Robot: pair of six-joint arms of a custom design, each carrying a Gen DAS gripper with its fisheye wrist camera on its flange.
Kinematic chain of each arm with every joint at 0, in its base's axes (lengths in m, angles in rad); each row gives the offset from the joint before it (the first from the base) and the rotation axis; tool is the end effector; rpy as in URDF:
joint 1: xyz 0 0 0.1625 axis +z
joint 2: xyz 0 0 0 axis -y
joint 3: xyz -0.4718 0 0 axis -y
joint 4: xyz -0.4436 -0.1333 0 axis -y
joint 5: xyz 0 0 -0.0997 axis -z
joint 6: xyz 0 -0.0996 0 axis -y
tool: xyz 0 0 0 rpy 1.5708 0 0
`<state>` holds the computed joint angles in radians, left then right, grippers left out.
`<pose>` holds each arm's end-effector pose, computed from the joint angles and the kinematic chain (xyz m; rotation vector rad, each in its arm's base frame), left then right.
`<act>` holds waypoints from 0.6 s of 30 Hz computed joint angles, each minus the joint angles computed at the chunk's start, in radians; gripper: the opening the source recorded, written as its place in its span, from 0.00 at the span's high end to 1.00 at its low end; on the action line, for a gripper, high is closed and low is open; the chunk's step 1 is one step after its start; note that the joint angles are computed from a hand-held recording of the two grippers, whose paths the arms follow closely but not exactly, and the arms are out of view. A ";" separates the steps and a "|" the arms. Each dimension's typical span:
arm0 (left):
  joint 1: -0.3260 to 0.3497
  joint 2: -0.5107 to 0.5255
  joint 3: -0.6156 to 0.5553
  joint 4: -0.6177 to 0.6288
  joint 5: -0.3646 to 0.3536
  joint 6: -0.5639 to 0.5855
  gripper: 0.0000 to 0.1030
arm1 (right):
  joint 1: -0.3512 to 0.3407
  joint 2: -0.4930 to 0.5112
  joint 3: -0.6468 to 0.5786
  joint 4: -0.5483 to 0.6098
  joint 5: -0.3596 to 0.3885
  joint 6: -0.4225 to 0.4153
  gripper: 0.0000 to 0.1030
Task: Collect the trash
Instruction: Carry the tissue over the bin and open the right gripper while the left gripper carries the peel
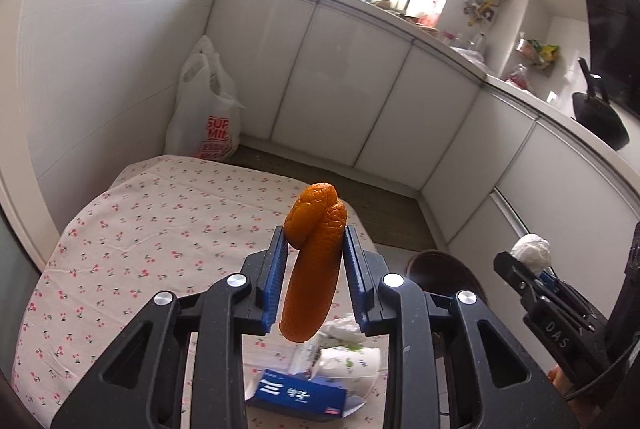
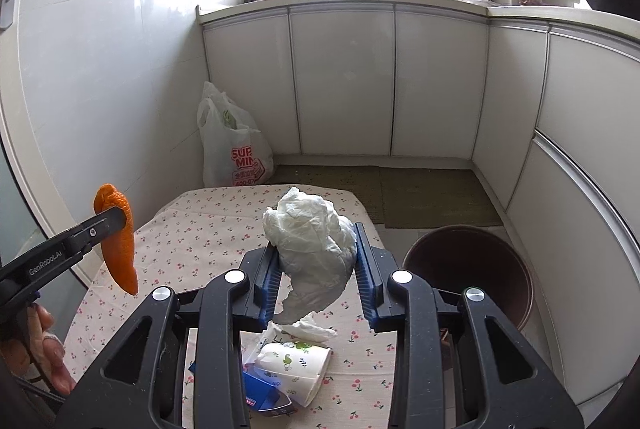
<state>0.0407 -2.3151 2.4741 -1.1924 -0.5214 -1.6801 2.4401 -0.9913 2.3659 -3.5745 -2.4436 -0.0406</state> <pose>-0.1695 -0.2268 0.3456 0.1946 2.3374 -1.3618 0.3905 -0.2553 0.1291 0.7094 -2.2583 1.1365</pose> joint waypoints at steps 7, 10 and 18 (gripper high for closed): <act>0.054 0.071 0.044 -0.300 0.012 0.212 0.72 | -0.014 -0.020 0.012 -0.018 -0.032 -0.005 0.70; 0.064 0.103 0.058 -0.401 0.006 0.273 0.72 | -0.025 -0.033 0.020 -0.020 -0.040 -0.002 0.69; 0.117 0.223 0.089 -0.713 -0.017 0.460 0.72 | -0.067 -0.063 0.032 -0.032 -0.087 -0.008 0.69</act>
<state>0.1578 -2.0925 2.5629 -1.9051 -0.5385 -1.2198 2.3729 -1.0546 2.3980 -3.6062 -2.5309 -0.0484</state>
